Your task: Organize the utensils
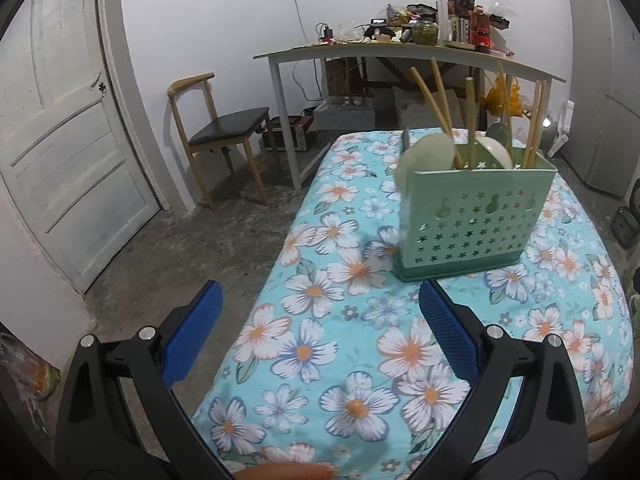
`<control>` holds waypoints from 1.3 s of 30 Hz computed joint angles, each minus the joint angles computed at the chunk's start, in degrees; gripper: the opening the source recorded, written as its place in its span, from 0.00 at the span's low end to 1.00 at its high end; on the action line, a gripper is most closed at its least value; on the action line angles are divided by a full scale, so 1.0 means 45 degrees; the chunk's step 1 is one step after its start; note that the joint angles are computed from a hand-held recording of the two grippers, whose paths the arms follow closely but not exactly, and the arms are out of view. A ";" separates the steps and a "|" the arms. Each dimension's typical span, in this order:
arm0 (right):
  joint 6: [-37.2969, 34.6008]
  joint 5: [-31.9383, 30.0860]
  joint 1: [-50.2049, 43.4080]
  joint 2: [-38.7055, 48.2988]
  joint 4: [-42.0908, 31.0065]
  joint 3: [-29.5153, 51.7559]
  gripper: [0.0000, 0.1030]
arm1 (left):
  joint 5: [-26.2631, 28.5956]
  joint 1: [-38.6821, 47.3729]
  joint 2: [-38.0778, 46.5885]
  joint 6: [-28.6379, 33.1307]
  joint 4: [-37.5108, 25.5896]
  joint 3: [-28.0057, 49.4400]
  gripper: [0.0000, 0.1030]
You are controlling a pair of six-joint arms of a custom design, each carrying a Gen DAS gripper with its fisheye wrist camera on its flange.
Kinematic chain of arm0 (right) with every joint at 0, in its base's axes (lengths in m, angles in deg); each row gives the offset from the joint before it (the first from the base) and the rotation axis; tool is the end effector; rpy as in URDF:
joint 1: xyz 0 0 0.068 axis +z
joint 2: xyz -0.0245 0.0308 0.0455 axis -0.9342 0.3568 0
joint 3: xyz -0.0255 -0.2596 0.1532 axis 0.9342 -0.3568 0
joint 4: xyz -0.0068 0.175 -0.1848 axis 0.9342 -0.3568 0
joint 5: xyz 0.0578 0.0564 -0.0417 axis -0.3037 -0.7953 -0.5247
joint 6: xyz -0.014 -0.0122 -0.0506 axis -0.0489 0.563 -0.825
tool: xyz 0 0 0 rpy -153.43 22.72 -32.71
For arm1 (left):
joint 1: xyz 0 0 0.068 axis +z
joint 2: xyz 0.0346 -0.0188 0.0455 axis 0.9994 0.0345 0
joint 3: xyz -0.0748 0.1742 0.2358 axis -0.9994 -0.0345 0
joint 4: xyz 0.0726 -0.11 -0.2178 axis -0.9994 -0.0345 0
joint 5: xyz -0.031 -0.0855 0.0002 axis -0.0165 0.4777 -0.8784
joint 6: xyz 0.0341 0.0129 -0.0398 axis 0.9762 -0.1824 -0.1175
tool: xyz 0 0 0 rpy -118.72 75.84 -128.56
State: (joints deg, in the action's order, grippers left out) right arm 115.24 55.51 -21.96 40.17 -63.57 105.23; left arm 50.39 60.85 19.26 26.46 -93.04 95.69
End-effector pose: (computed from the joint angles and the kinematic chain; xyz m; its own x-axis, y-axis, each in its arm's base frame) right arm 0.1649 0.1432 0.3767 -0.6139 0.1409 -0.7767 0.2029 0.9790 0.0172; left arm 0.2240 -0.0978 0.3772 -0.6469 0.0894 -0.7573 -0.0112 0.9919 0.1267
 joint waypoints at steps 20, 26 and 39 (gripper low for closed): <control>0.0158 -0.0190 0.0118 -0.0016 0.0140 -0.0129 0.94 | 0.0164 0.0222 0.0024 0.0046 -0.0134 0.0017 0.92; 0.0104 -0.0256 0.0085 -0.0014 0.0172 -0.0147 0.94 | 0.0253 0.0154 0.0143 0.0030 -0.0271 0.0139 0.92; 0.0171 -0.0276 0.0074 -0.0012 0.0175 -0.0210 0.94 | 0.0382 0.0193 0.0278 0.0095 -0.0283 0.0196 0.92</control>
